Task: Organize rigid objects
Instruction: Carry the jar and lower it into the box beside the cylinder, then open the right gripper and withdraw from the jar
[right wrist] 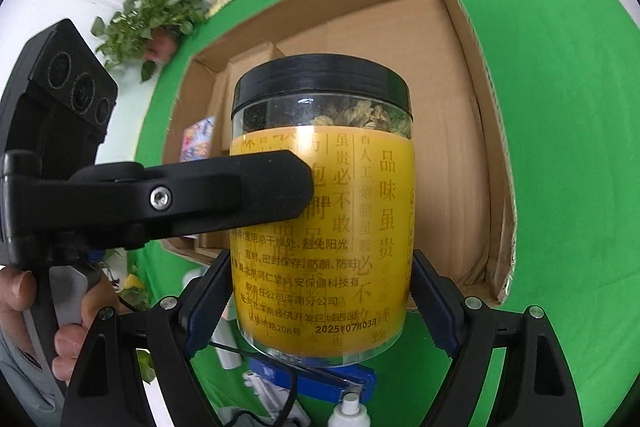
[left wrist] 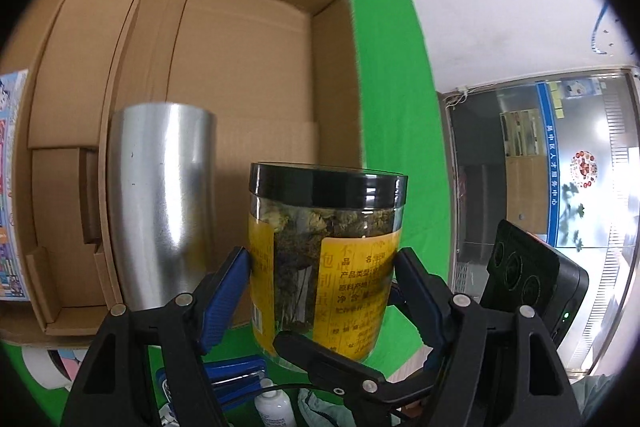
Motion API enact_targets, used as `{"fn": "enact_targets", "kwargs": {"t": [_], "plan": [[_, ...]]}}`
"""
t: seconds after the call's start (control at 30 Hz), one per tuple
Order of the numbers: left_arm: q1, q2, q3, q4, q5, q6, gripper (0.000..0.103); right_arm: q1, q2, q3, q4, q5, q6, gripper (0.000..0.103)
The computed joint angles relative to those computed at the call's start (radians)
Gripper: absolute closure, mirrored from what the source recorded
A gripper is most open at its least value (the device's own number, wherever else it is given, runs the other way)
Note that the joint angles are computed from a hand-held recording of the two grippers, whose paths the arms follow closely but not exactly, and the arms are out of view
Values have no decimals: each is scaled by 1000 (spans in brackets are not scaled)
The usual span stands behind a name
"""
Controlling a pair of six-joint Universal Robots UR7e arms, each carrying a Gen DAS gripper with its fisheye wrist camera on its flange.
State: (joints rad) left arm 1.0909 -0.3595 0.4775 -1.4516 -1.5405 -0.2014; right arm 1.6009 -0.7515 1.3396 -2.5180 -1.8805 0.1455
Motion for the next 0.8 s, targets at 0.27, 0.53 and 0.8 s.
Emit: {"fn": "enact_targets", "kwargs": {"t": [0.27, 0.53, 0.8], "plan": [[-9, 20, -38, 98, 118, -49, 30, -24, 89, -115, 86, -22, 6, 17], [-68, -264, 374, -239, 258, 12, 30, 10, -24, 24, -20, 15, -55, 9], [-170, -499, 713, -548, 522, 63, 30, 113, -155, 196, -182, -104, -119, 28]]}}
